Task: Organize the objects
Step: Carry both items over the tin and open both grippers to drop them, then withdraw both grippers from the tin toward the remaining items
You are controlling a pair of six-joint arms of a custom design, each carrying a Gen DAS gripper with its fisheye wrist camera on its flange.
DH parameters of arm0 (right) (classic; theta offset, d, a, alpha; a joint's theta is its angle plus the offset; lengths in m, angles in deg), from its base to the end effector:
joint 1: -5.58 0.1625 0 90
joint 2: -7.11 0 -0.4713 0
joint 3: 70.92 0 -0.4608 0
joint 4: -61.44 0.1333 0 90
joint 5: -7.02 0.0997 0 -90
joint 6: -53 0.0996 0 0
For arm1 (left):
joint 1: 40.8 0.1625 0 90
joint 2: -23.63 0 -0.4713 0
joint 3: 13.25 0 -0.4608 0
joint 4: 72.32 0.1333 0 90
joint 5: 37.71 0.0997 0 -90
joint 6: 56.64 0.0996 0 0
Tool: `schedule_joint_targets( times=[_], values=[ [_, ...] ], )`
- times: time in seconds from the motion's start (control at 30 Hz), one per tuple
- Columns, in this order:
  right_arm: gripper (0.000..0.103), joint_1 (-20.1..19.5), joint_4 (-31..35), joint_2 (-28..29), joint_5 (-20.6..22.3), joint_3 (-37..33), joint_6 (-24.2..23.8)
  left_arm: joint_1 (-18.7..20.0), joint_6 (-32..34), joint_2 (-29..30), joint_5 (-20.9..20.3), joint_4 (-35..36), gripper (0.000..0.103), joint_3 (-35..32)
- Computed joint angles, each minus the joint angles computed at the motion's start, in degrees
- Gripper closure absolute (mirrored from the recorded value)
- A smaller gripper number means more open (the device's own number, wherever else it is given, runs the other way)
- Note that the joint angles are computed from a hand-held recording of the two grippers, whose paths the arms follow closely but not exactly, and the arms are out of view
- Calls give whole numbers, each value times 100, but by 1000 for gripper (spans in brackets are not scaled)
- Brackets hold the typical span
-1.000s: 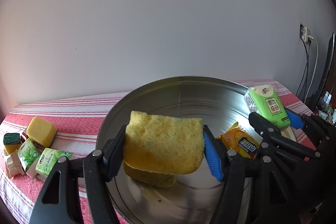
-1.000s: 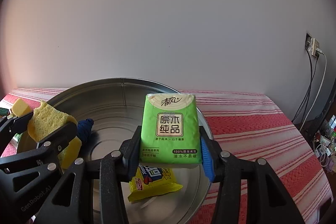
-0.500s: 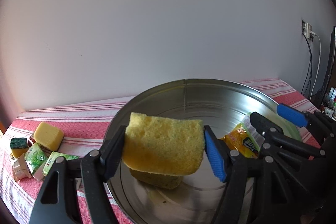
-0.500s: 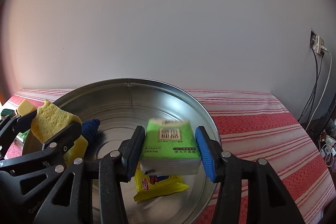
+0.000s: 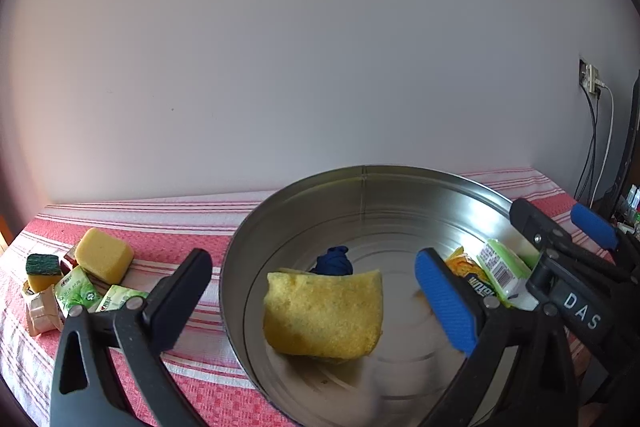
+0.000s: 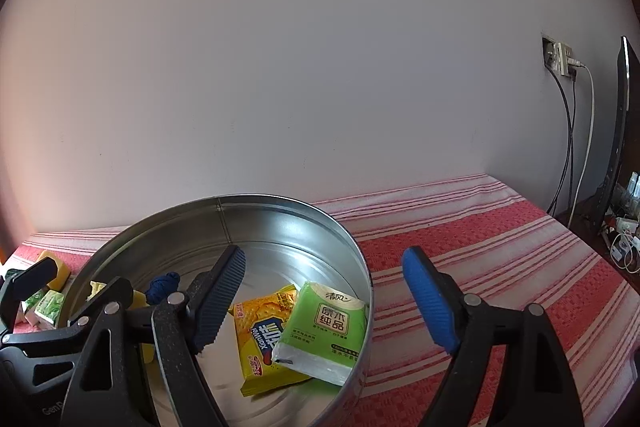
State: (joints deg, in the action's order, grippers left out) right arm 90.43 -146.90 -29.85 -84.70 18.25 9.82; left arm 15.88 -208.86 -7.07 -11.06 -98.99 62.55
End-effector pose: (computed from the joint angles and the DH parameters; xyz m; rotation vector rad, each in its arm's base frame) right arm 0.0588 -0.7989 0.1326 0.7280 -2.1814 1.3518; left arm -0.2215 -0.7416 -0.0320 0.2186 1.8976 -1.3087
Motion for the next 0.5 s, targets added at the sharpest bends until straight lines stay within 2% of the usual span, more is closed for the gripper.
schedule_joint_targets(
  times=[0.27, 0.5],
  values=[
    [7, -91, -1261, 15, 654, 277, 54, -68, 539, -333, -158, -828, 1, 523],
    [7, -110, -1507, 64, 711, 282, 14, -42, 1176, -675, -256, -1917, 1, 1157]
  ],
)
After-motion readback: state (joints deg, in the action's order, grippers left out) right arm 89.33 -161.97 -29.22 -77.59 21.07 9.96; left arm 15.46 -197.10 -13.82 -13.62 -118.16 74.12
